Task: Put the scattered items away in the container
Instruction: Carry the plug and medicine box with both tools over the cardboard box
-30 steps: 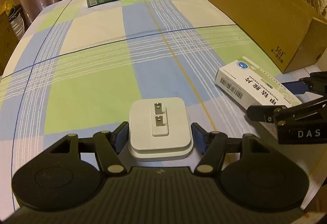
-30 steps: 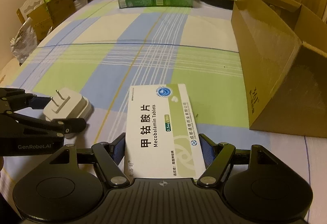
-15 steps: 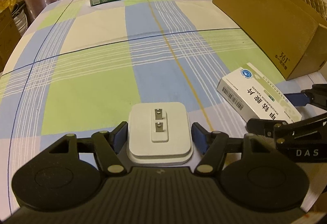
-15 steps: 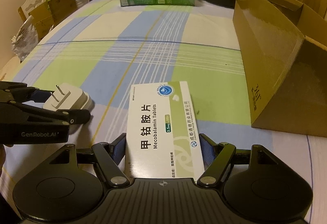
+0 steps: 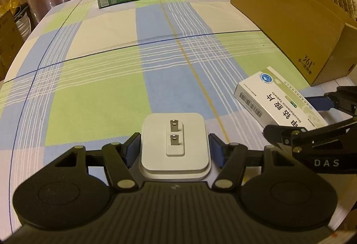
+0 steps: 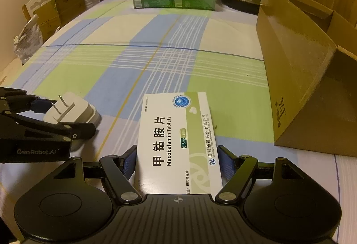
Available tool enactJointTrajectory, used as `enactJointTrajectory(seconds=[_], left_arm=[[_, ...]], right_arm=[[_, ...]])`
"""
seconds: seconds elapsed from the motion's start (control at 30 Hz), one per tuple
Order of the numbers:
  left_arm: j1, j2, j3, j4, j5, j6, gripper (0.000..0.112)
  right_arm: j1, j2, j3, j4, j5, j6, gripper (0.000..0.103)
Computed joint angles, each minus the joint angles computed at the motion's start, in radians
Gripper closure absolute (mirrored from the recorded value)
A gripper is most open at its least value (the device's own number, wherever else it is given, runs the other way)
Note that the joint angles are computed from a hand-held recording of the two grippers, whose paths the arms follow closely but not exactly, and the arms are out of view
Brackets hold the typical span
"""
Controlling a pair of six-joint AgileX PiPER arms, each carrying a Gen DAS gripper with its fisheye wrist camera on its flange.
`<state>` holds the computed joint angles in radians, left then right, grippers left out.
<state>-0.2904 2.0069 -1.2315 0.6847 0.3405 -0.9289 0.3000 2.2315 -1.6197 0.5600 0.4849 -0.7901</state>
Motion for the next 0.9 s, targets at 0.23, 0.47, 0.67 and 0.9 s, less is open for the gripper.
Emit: enactJointTrajectory(seconds=[0.23, 0.47, 0.67, 0.9], left_arm=[[-0.004, -0.019, 0.020, -0.019, -0.005, 0.005, 0.052], [-0.017, -0.056, 0.041, -0.018, 0.004, -0.006, 0.052], [-0.043, -0.101, 0.058, 0.018, 0.024, -0.052, 0.052], [-0.080, -0.144, 0.059, 0.047, 0.056, -0.085, 0.052]], right_arm=[[0.001, -0.029, 0.028, 0.001, -0.017, 0.008, 0.035], [-0.002, -0.092, 0.075, 0.043, -0.021, -0.029, 0.035], [-0.006, -0.153, 0.130, 0.094, -0.033, -0.077, 0.035], [-0.025, -0.238, 0.202, 0.158, -0.044, -0.141, 0.035]])
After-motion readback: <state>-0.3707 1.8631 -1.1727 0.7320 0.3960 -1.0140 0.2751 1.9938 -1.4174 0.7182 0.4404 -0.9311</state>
